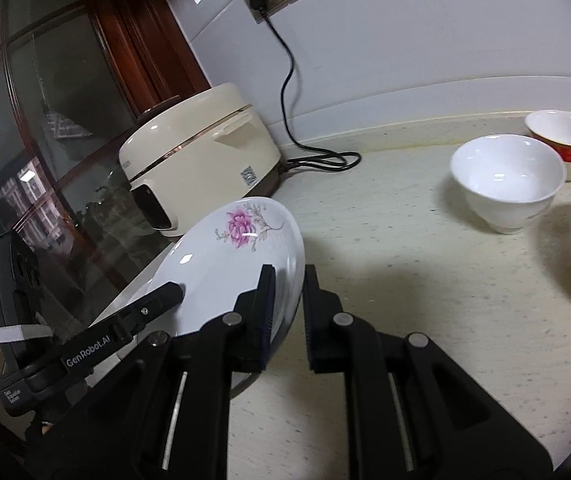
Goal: Organize plates and bowls
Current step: 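Lift the plate with both grippers and carry it over the plate stack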
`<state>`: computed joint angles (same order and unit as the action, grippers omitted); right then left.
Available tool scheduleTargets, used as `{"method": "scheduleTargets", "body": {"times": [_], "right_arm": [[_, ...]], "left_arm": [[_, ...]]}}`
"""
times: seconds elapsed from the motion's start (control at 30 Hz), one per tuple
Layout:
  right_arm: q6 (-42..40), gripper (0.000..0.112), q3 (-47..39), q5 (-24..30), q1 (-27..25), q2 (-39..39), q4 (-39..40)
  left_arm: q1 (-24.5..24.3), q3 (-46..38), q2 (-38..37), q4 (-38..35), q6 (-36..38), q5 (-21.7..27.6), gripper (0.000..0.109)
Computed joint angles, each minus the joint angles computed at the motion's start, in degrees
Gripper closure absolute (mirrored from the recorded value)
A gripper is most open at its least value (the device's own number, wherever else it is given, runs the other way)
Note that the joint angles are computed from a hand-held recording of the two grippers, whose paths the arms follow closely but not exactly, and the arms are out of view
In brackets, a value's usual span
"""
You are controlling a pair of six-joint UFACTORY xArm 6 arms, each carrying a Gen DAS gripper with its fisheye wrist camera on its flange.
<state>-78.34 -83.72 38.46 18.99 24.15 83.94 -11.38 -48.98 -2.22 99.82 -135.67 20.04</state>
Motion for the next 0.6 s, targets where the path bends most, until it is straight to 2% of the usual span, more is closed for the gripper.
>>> {"method": "scheduleTargets", "body": {"times": [0.6], "right_arm": [[0.93,0.096,-2.13,-3.13,7.41,1.17,-3.02]], "left_arm": [[6.96,8.79,-8.02,0.64,-2.86,-0.58,0.088]]}}
